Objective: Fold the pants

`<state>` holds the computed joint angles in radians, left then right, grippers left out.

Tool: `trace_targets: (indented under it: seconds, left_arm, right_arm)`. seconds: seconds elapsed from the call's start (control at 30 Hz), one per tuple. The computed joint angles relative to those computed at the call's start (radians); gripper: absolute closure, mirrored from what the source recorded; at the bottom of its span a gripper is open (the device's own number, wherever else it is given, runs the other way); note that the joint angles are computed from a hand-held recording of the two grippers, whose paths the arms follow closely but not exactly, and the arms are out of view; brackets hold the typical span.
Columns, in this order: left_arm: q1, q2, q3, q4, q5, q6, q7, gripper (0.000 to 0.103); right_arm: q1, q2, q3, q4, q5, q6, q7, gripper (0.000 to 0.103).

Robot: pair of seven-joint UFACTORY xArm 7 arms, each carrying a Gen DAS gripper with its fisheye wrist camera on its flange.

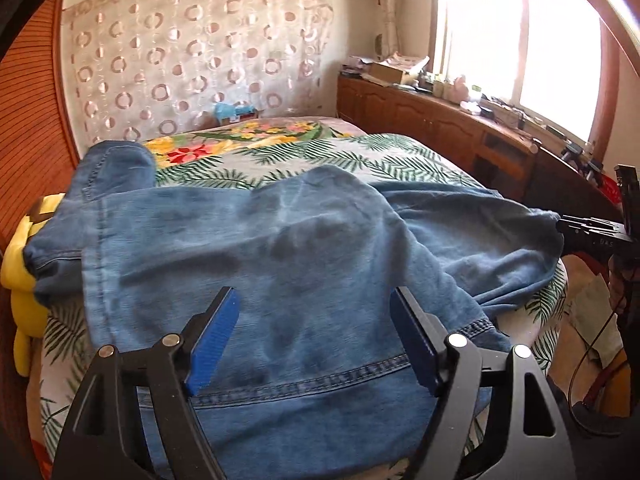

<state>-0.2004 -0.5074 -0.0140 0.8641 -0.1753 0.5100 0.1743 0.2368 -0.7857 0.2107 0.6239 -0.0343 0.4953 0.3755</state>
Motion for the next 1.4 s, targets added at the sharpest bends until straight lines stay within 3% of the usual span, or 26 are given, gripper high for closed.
trace_targets:
  seconds: [0.2, 0.37, 0.73, 0.83, 0.93, 1.1, 1.4]
  left_arm:
    - [-0.033, 0.023, -0.014, -0.001, -0.017, 0.022, 0.008, 0.025]
    - [-0.042, 0.046, -0.022, 0.002, -0.026, 0.037, 0.002, 0.025]
    - [-0.047, 0.050, -0.022, -0.016, -0.046, 0.019, -0.010, 0.025]
    - [-0.048, 0.059, -0.020, -0.011, -0.047, 0.014, -0.011, 0.025]
    - [-0.046, 0.053, -0.020, -0.008, -0.043, 0.021, -0.013, 0.025]
    - [-0.031, 0.030, -0.023, -0.007, -0.027, 0.023, -0.033, 0.025]
    - [-0.009, -0.033, -0.001, -0.014, -0.013, 0.007, -0.040, 0.025]
  right_arm:
    - [-0.013, -0.023, -0.024, -0.043, 0.002, 0.011, -0.011, 0.062]
    - [-0.032, -0.025, -0.027, -0.062, 0.008, -0.010, 0.010, 0.052]
    - [0.006, 0.035, -0.043, -0.062, 0.031, -0.037, -0.014, 0.052]
    - [-0.003, 0.033, -0.033, -0.060, 0.017, -0.039, -0.022, 0.079]
    - [0.013, 0.023, -0.048, -0.065, 0.019, -0.056, -0.042, 0.091]
    - [0.054, 0.019, -0.072, -0.041, 0.052, -0.093, -0.086, 0.093]
    - [0.147, 0.127, -0.072, 0.147, 0.087, -0.186, -0.215, 0.094]
